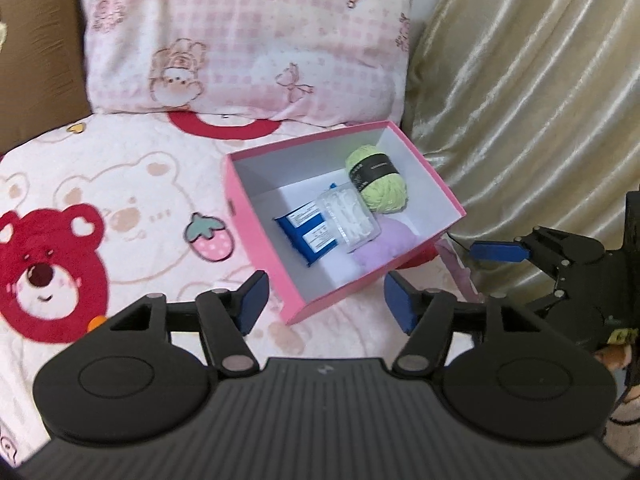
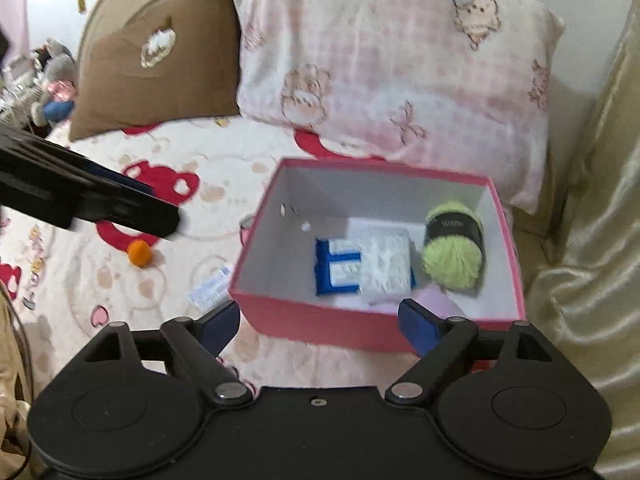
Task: Organize objects
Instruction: 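Open the left tool and withdraw it from the pink box, then move the open left tool down to the orange sponge on the quilt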
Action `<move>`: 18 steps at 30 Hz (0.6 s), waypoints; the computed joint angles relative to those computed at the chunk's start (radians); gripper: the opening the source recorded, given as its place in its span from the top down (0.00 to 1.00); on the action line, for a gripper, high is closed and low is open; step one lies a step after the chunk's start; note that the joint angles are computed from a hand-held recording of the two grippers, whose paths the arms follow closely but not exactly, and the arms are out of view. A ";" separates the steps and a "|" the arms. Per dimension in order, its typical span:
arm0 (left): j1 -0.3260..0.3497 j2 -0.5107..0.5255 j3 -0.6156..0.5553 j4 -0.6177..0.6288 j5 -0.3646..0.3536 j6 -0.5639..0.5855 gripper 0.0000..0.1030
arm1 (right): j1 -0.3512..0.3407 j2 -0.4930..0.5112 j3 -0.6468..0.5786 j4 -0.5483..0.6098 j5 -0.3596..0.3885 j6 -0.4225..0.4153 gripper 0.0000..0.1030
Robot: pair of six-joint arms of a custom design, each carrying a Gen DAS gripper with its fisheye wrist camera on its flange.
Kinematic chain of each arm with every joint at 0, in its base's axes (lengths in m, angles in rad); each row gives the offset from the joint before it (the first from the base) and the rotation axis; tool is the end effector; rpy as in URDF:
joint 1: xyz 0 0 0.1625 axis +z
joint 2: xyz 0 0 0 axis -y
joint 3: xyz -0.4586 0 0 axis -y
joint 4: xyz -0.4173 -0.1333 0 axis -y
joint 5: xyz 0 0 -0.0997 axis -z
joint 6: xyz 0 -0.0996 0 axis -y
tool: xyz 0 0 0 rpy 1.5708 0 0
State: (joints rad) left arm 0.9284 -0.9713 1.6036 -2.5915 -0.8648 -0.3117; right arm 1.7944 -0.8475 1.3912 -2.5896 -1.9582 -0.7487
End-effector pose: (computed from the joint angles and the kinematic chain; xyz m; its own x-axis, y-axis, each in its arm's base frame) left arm -0.2707 -0.6921 0.2621 -0.8901 0.0194 -0.4554 0.2958 0.7848 -0.5446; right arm 0.2688 -0.7506 0.2540 -0.5552 -0.6172 0.5575 -0.7851 0.6102 -0.1064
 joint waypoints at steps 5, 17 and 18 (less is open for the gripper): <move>0.001 -0.068 0.060 0.015 0.004 -0.048 0.25 | 0.010 -0.025 0.021 0.037 0.023 0.008 0.13; 0.003 -0.179 0.198 -0.067 0.014 -0.091 0.09 | 0.048 -0.034 0.036 0.139 0.094 -0.023 0.13; 0.004 -0.187 0.208 -0.078 0.018 -0.092 0.09 | 0.050 -0.031 0.035 0.141 0.097 -0.028 0.13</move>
